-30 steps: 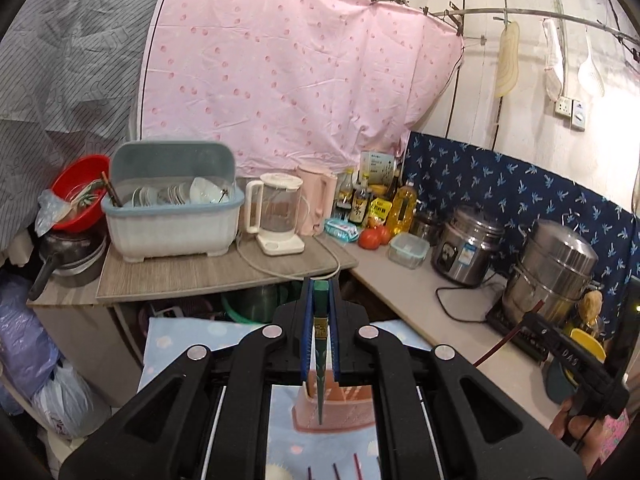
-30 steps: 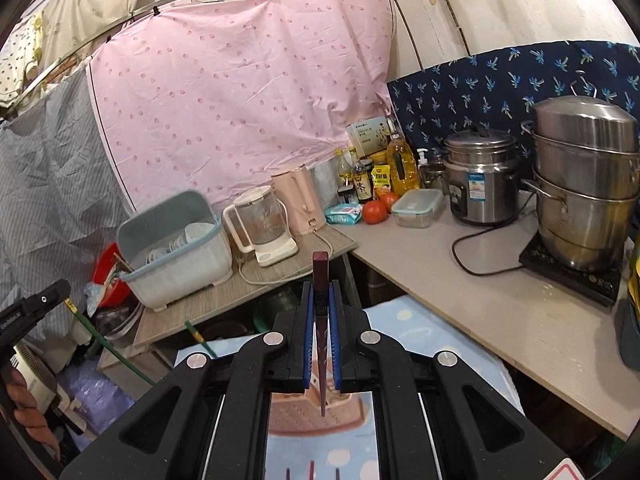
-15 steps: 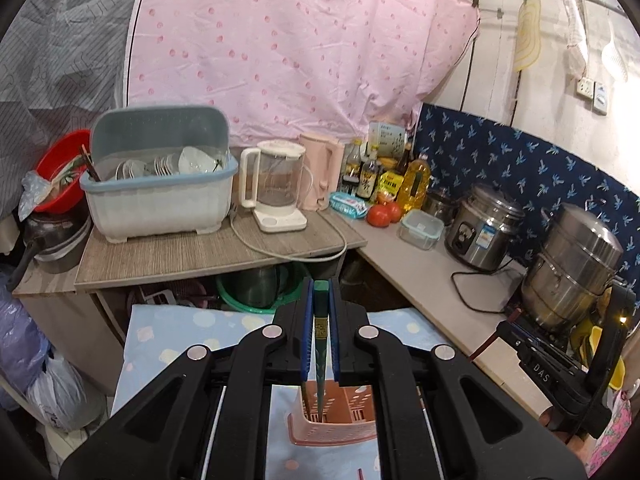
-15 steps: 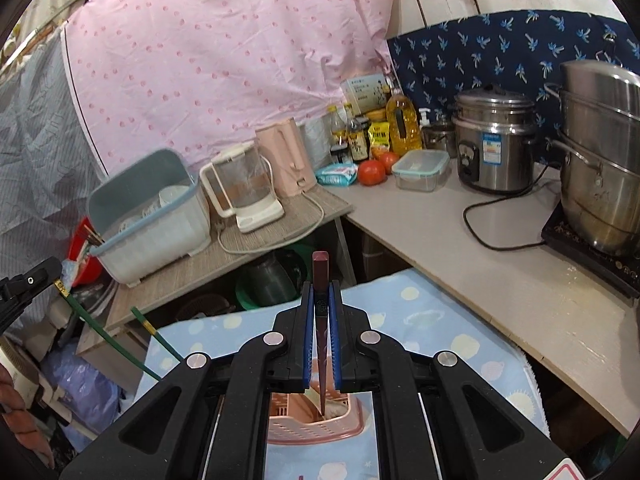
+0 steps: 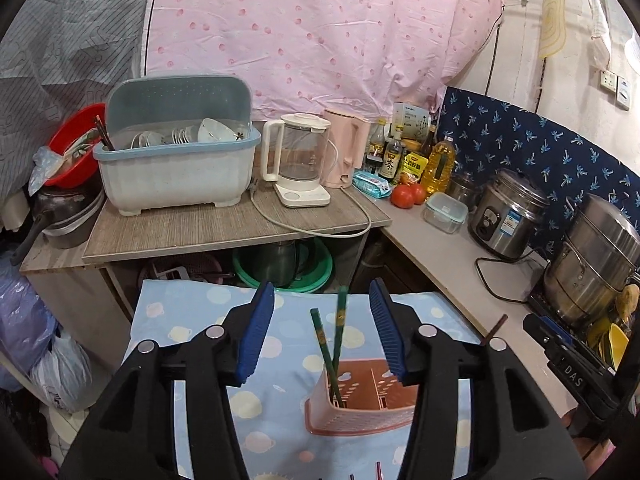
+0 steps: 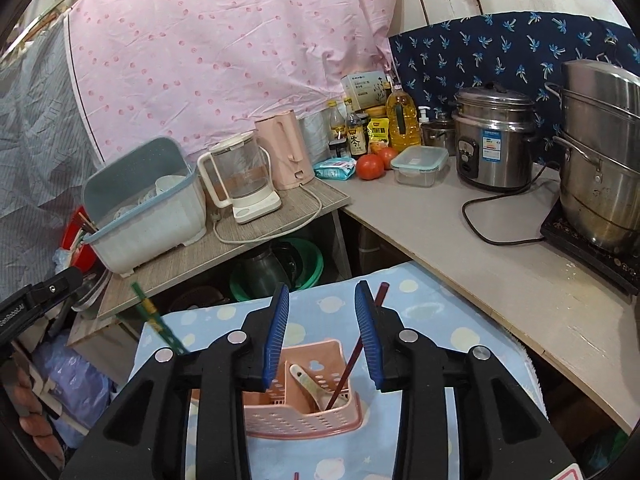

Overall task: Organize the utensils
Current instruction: 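Open both tools to drop the chopsticks into the holder, then move both tools back down, right tool toward the brown gold-banded chopstick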

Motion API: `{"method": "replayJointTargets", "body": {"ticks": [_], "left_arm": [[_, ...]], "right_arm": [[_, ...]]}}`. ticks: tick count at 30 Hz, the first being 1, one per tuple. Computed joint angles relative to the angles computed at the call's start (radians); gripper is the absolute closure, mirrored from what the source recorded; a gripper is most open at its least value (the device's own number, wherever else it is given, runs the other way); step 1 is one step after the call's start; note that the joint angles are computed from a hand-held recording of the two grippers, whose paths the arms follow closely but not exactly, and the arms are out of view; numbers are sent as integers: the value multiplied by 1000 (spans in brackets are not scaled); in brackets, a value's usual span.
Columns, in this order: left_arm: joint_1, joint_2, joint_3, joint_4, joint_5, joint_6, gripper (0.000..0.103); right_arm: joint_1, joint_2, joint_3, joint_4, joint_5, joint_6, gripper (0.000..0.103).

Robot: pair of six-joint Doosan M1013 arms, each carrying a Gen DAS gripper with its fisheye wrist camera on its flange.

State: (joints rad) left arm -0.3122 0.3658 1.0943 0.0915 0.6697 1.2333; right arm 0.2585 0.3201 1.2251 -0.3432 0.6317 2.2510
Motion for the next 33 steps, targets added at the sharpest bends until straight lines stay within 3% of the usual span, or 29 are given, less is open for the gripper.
{"method": "replayJointTargets", "body": {"ticks": [15,23,33], "left_arm": [[-9,-94,182,-69,27,61,56],[-21,-145,330,-100,72,94,56],[-32,-210,502,-106,107,91,56]], "right_arm": [[45,-116,198,60,-25,-13,69],[73,-174,337,126,11,-11,69],[134,-224,477,95,73,28,69]]}}
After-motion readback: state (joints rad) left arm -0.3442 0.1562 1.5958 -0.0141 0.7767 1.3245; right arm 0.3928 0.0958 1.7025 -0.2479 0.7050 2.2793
